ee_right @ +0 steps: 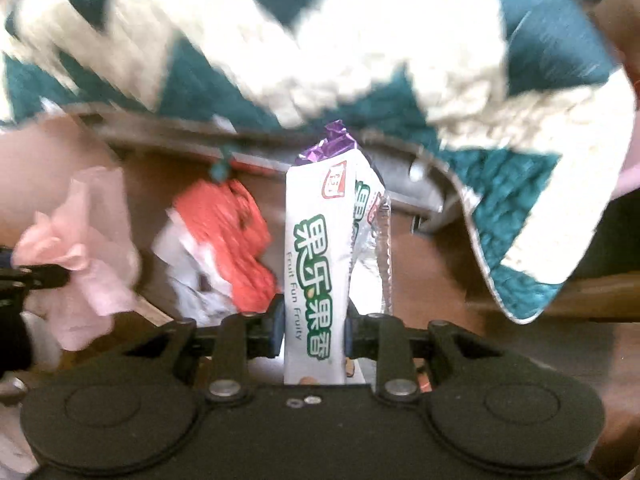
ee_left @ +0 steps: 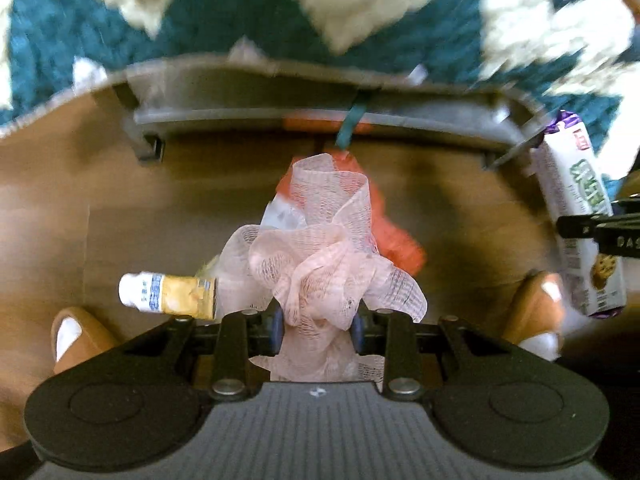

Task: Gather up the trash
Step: 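Carry the scrubber and snack wrapper with both tools over the teal wastebasket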

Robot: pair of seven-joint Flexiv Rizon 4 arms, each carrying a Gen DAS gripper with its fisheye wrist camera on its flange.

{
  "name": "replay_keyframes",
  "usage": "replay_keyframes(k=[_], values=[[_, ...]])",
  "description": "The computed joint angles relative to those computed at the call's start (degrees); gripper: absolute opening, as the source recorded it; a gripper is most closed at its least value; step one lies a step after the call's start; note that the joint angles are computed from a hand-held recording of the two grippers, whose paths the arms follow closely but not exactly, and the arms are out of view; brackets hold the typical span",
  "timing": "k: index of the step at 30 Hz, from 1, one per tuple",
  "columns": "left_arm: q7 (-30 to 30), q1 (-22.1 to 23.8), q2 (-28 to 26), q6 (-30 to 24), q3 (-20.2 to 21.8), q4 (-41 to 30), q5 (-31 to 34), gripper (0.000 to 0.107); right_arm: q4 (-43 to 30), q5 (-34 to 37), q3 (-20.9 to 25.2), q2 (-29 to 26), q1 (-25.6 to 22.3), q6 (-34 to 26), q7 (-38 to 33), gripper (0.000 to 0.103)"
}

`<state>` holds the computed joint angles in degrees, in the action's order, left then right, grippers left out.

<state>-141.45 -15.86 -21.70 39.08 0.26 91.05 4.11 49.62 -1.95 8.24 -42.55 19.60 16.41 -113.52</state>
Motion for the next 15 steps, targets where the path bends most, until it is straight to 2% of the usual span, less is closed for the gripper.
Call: replay_keyframes(k=[9,15], values=[[-3.32,-1.67,8.21,-0.39,-0.30,-4.19,6.74,0.030,2.43,8.19,2.74,11.93,-4.32,0.93,1.25,0.025],[-2.52,-2.87,9.37,-2.20,-2.12,-11.53,11.23,0.030,2.53,12.48,2.71,17.87,-7.16,0.83,0.16,0.025]])
